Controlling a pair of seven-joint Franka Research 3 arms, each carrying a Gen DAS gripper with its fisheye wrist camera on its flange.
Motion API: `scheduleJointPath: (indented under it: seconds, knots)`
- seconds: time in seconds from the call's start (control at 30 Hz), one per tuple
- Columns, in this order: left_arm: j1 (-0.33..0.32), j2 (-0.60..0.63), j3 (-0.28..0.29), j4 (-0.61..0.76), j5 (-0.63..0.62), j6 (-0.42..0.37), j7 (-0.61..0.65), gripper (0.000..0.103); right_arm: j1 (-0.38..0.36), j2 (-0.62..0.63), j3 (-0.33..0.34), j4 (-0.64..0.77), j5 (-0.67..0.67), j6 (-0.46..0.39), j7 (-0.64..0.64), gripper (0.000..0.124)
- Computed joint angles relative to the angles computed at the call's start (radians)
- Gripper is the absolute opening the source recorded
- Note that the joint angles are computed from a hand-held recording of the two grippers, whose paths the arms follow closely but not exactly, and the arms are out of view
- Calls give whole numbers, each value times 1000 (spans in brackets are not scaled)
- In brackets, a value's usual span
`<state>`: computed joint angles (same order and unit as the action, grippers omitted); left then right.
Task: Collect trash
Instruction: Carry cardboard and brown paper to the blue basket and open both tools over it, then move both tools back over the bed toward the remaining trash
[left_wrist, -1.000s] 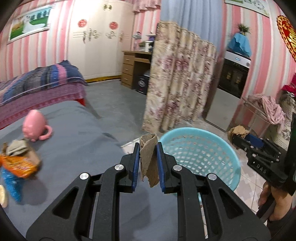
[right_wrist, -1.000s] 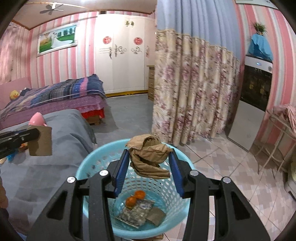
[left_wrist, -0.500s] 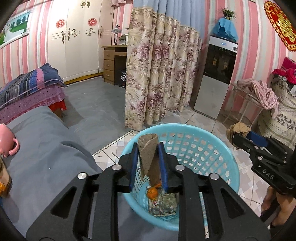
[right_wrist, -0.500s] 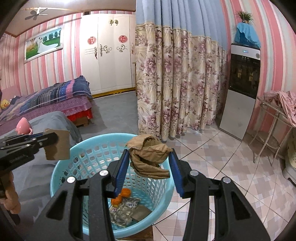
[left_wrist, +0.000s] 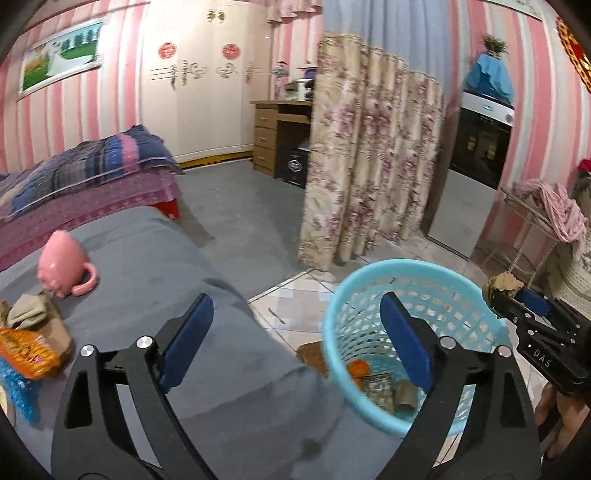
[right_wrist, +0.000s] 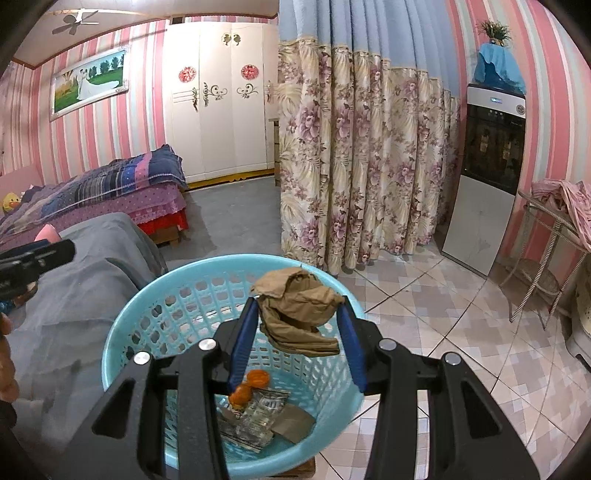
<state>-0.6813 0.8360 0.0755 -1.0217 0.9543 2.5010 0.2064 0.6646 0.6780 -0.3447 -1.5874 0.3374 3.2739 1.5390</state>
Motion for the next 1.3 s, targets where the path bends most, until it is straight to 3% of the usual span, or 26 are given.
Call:
scheduleJointPath:
  seconds: [0.17,0.37,0.43,0.47,0.5,0.57,0.67,0.77,1.0,1.13,1.3]
  knots:
    - [-4,-61,9,-92,36,6,-55,89,15,38,-13,56,-4,-30,19,44]
    - [9,-114,-4,-174,94,12,-122,92,84,104,-119,131,-60,-83,108,45]
    - [14,-129,-12,-197,107,11,-134,92,103,107,-146,130,-80,-85,141,53]
    - [17,-138,-15,-210,114,10,-140,92,107,105,-152,126,-90,-81,154,72]
    - [20,-146,-18,-222,121,8,-145,92,111,94,-151,110,-97,-60,162,82]
    - [24,-174,-23,-257,140,4,-166,93,129,87,-167,91,-94,-41,165,84]
    - [24,-235,-30,-333,177,-28,-215,96,235,105,-296,72,-85,-65,210,94]
    - [27,-317,-46,-443,233,-78,-280,97,278,101,-333,52,-84,-56,239,96]
    - [72,-575,-104,-779,302,-194,-463,97,214,48,-159,78,-98,-33,189,97]
    - [105,-681,-151,-914,287,-296,-497,97,236,59,-144,107,-99,-41,169,97]
    - [181,-809,-198,-1077,255,-291,-574,97,216,50,-56,144,-120,-43,147,97]
